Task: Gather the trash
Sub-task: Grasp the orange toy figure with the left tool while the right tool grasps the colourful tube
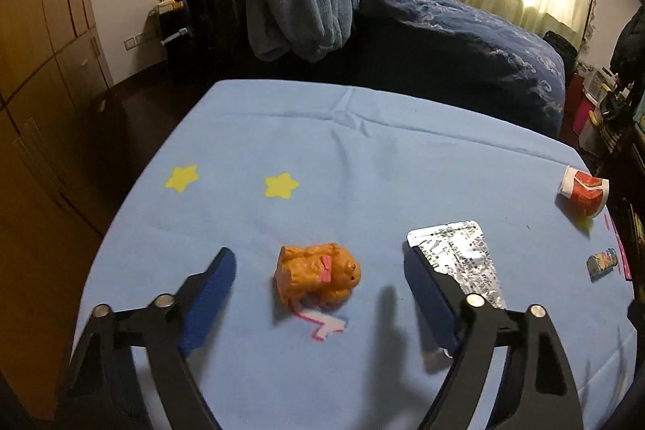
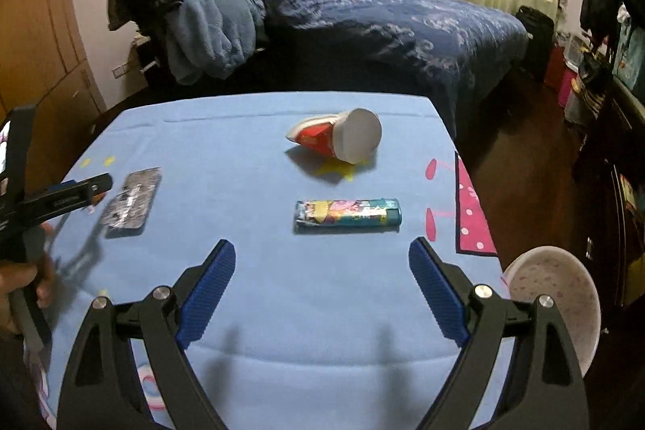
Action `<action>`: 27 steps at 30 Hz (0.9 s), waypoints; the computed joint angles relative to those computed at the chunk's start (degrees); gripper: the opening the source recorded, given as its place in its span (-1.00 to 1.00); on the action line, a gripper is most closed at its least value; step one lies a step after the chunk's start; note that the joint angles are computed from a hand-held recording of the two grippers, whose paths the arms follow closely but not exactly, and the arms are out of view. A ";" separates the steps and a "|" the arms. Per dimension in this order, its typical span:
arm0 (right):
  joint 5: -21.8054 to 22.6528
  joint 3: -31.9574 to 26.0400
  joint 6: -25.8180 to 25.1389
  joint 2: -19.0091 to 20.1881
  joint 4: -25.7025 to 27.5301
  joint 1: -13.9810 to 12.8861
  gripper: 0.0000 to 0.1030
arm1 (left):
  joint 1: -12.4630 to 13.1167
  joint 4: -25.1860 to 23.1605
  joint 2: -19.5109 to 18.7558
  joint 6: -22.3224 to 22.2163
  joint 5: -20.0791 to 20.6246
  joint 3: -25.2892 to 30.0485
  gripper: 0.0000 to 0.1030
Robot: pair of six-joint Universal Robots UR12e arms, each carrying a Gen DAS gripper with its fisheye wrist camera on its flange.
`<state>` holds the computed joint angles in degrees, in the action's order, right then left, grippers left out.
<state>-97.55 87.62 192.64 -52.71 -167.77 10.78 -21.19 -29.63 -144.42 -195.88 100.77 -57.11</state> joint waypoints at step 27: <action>-2.30 -7.64 2.05 4.70 10.10 -0.64 0.55 | 0.83 1.37 1.61 -0.41 -2.14 -2.64 -0.18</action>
